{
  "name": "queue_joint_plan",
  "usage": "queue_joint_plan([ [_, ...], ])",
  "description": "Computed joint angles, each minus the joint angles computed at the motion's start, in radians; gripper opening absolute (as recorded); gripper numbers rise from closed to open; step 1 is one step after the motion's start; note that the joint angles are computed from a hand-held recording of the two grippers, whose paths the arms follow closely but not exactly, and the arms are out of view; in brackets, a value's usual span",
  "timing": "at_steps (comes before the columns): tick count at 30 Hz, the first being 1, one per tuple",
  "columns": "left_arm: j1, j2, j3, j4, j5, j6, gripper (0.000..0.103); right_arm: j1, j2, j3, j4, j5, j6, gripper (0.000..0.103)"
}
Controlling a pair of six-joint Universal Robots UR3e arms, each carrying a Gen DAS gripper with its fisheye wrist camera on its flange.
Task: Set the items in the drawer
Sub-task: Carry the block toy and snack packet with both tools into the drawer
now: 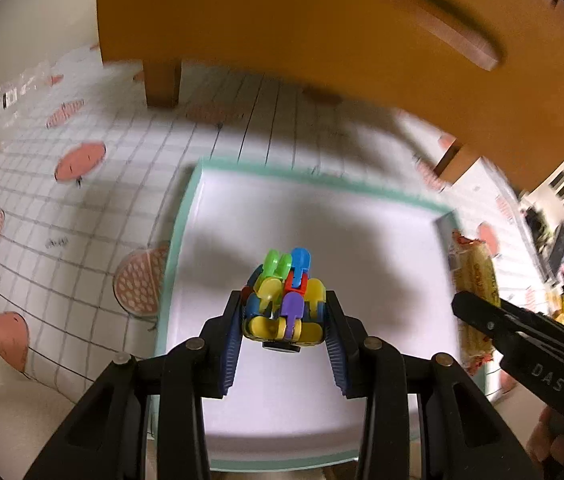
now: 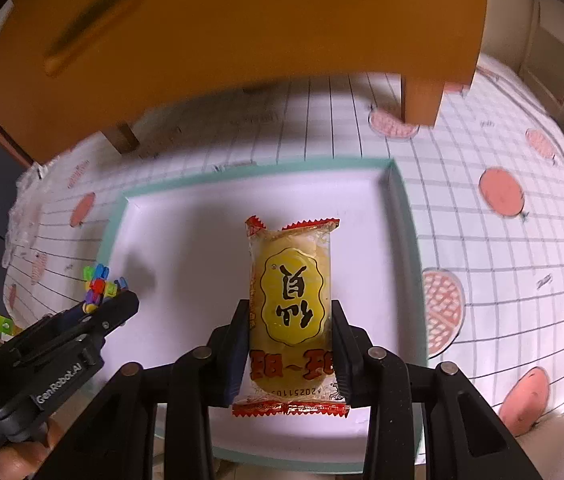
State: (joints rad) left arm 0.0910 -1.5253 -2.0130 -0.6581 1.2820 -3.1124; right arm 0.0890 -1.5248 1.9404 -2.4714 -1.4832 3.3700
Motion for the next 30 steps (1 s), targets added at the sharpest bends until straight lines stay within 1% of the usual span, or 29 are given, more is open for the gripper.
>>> queue_joint_plan([
  [5, 0.041, 0.112, 0.044, -0.050, -0.086, 0.002, 0.039, -0.004, -0.083, -0.048, 0.043, 0.009, -0.003, 0.039],
  [10, 0.091, 0.176, 0.163, -0.111, -0.186, -0.001, 0.039, -0.004, -0.147, -0.142, 0.094, 0.022, -0.012, 0.039],
  [13, 0.105, 0.177, 0.254, -0.130, -0.223, -0.004, 0.039, -0.008, -0.171, -0.214, 0.122, 0.029, -0.023, 0.039],
  [16, 0.110, 0.124, 0.393, -0.164, -0.252, -0.021, 0.039, -0.016, -0.166, -0.302, 0.161, 0.037, -0.035, 0.039],
  [18, 0.111, 0.094, 0.459, -0.169, -0.258, -0.032, 0.039, -0.024, -0.149, -0.384, 0.195, 0.041, -0.047, 0.039],
  [21, 0.103, 0.016, 0.617, -0.207, -0.256, -0.047, 0.039, -0.041, -0.120, -0.499, 0.234, 0.049, -0.071, 0.039],
  [24, 0.088, -0.063, 0.767, -0.247, -0.249, -0.053, 0.039, -0.069, -0.067, -0.641, 0.290, 0.062, -0.100, 0.039],
  [27, 0.070, -0.164, 0.957, -0.302, -0.229, -0.062, 0.039, -0.090, 0.004, -0.809, 0.363, 0.074, -0.115, 0.039],
  [30, 0.064, -0.233, 1.093, -0.361, -0.221, -0.059, 0.039, -0.100, 0.075, -0.965, 0.438, 0.064, -0.136, 0.039],
])
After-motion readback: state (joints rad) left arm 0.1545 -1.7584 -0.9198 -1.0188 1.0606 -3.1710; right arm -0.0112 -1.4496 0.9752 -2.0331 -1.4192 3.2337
